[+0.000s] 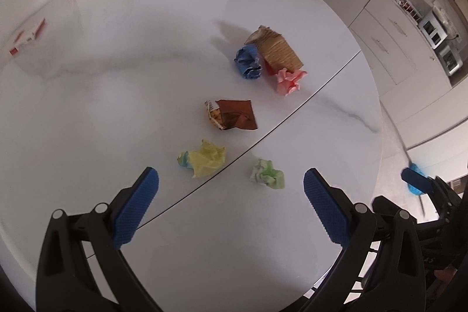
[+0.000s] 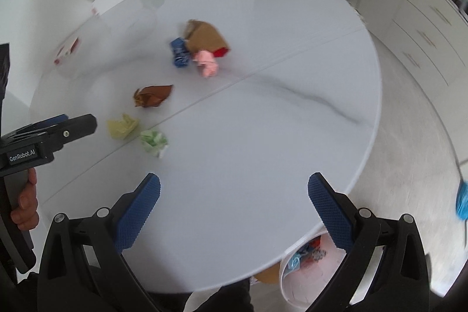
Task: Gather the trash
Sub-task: 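Move both tools back over the yellow and green paper, then grasp the yellow paper with the left tool while the right tool grasps the green paper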
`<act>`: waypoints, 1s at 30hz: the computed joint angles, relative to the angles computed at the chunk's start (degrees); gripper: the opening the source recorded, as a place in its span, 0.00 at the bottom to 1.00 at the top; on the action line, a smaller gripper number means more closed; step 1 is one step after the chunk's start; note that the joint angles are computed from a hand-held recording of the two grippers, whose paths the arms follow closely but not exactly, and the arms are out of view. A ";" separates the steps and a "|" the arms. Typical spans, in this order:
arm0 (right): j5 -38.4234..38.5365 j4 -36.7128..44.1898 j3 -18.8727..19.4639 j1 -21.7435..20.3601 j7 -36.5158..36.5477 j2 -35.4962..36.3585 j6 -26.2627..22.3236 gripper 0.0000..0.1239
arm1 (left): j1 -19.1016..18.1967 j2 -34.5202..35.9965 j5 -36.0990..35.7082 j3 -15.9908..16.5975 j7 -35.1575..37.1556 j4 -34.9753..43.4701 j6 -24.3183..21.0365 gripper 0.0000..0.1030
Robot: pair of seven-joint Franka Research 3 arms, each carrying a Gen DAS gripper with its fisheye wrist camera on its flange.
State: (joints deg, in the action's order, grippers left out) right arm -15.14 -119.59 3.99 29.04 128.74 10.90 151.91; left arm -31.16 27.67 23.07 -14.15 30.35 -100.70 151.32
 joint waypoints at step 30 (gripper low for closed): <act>13.62 20.83 -0.21 4.02 -24.83 20.64 -2.85 0.26 | 5.06 5.12 -4.69 -0.67 14.51 -2.53 8.07 0.92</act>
State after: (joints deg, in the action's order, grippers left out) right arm -1.52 -98.76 3.78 33.05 103.91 31.54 149.06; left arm -26.10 32.80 18.38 -14.82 44.85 -103.23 159.39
